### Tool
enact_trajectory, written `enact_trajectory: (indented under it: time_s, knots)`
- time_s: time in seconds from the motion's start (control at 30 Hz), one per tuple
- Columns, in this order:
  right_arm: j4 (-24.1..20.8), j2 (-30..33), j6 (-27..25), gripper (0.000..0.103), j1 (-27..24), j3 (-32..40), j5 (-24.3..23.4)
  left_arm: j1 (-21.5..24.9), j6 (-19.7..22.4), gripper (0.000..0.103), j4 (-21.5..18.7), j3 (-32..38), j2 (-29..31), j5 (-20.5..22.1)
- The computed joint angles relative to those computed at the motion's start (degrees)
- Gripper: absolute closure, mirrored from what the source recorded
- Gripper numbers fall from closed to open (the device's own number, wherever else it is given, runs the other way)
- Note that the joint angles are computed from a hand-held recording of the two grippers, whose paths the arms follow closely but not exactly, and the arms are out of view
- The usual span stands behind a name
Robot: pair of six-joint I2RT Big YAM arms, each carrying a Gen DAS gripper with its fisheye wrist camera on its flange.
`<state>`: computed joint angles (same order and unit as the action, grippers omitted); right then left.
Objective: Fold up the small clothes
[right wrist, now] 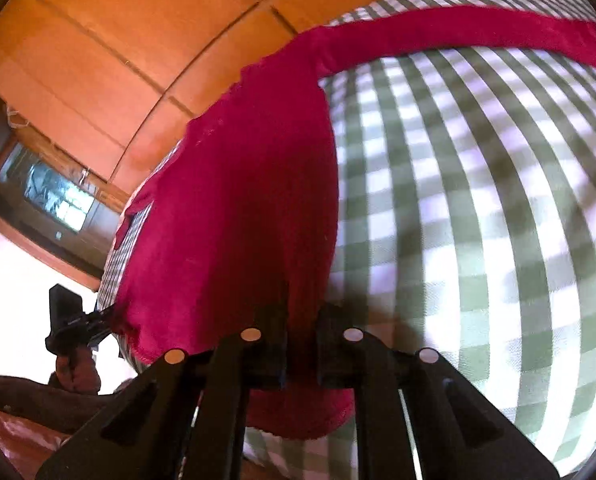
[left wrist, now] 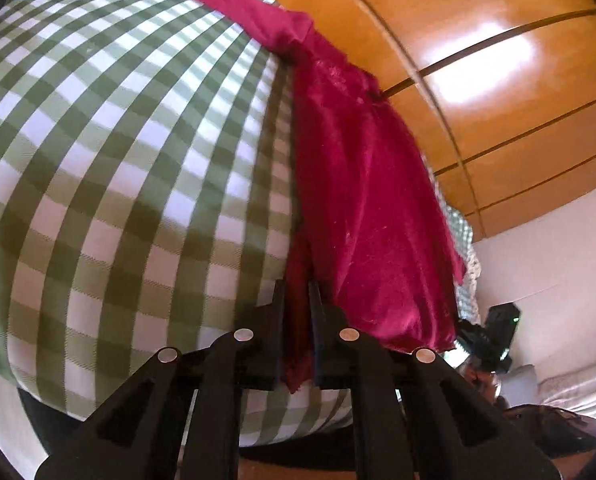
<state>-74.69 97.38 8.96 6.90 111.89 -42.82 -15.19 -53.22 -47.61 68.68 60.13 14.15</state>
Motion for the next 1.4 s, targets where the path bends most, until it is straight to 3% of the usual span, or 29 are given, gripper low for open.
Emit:
enact_trajectory:
  time_s: [0.03, 0.07, 0.1, 0.17, 0.27, 0.3, 0.33, 0.37, 0.4, 0.53, 0.63, 0.73, 0.87, 0.93, 0.97, 1.0, 1.03, 1.07, 1.1, 1.13, 1.23, 1.3, 1.4]
  knots:
    - [1.19, -0.30, 1.56, 0.077, -0.34, -0.69, -1.76, -0.03, -0.40, 0.069, 0.68, 0.11, -0.14, -0.30]
    - [2.04, -0.38, 2.43, 0.071, -0.50, -0.96, -2.47, -0.27, -0.79, 0.035, 1.37, 0.25, -0.38, -1.41]
    - [2.29, -0.35, 2.58, 0.064, -0.50, -0.89, -2.83, -0.48, -0.97, 0.012, 2.80, -0.04, -0.79, -2.26]
    - [0.63, 0.12, 0.26, 0.064, 0.01, 0.25, -1.09, -0.94, -0.32, 0.011, 4.99, 0.01, -0.43, -3.08]
    - [0.16, -0.31, -0.47, 0.069, 0.62, 0.34, 1.31, -1.89, 1.45, 0.011, 3.23, 2.59, 3.22, -3.10]
    - [-0.48, -0.16, -0.81, 0.087, 0.85, 0.82, 2.12, -2.52, 2.17, 0.015, 2.74, 3.14, 4.04, -4.26]
    - [-1.27, -0.06, -1.35, 0.095, 1.02, 1.18, 2.31, -3.16, 3.61, 0.027, 0.85, 4.47, 5.07, -5.79]
    - [-1.06, -0.17, -1.64, 0.095, 1.05, 1.44, 2.29, -3.46, 5.00, 0.066, -0.93, 5.39, 5.91, -6.36]
    - [-0.54, -0.35, -1.72, 0.095, 1.33, 1.58, 2.39, -3.37, 6.22, 0.092, -4.14, 7.10, 7.31, -5.78]
    - [-1.25, -0.44, -3.29, 0.095, 1.47, 4.47, 0.78, -1.80, 4.23, 0.093, -2.65, 5.29, 4.33, -2.70]
    - [-6.46, -0.15, -9.39, 0.095, 1.18, 6.29, -0.79, -0.78, 3.62, 0.093, -2.97, 4.04, 1.65, -1.21]
    - [-11.60, -0.36, -16.21, 0.095, 1.82, 4.90, 0.01, -2.02, 5.13, 0.093, -7.68, 3.90, 0.93, -2.92]
    - [-14.82, 0.42, -19.17, 0.095, 2.04, 3.11, -0.83, -2.63, 8.03, 0.093, -12.31, 4.41, 2.03, -3.31]
    - [-14.60, 1.07, -18.43, 0.082, 1.51, 4.13, -2.43, -2.38, 10.36, 0.092, -13.93, 6.12, 2.68, -3.17]
    - [-12.74, 1.25, -16.75, 0.072, 1.00, 4.79, -2.94, -2.02, 11.68, 0.082, -15.34, 7.49, 2.90, -4.07]
    - [-11.02, 1.17, -15.50, 0.057, 0.36, 5.00, -3.35, -1.91, 12.58, 0.064, -16.07, 8.75, 3.49, -5.69]
    - [-9.29, 1.04, -14.10, 0.053, -0.11, 5.19, -3.40, -1.79, 13.66, 0.053, -16.67, 10.32, 3.78, -8.69]
    - [-5.79, 0.72, -11.04, 0.053, -0.56, 4.87, -2.39, -1.67, 14.18, 0.032, -16.45, 11.70, 4.14, -11.79]
    - [-3.00, 1.44, -7.30, 0.053, -0.76, 5.68, -0.94, -1.70, 14.27, 0.026, -15.62, 12.10, 4.13, -13.99]
    - [-0.96, 1.90, -4.14, 0.053, -0.89, 5.87, 0.20, -1.23, 14.54, 0.026, -14.39, 13.35, 4.75, -15.49]
    - [6.11, 5.53, 11.84, 0.053, -1.72, 7.76, 3.08, -0.65, 12.79, 0.017, -12.31, 17.17, 8.27, -18.56]
    - [14.36, 6.83, 23.32, 0.056, -2.35, 6.26, 3.09, -0.48, 10.61, 0.015, -9.32, 18.84, 11.18, -19.67]
    - [23.87, 8.67, 34.29, 0.056, -2.27, 6.50, 6.31, -0.60, 7.33, 0.014, -8.75, 22.67, 17.11, -19.30]
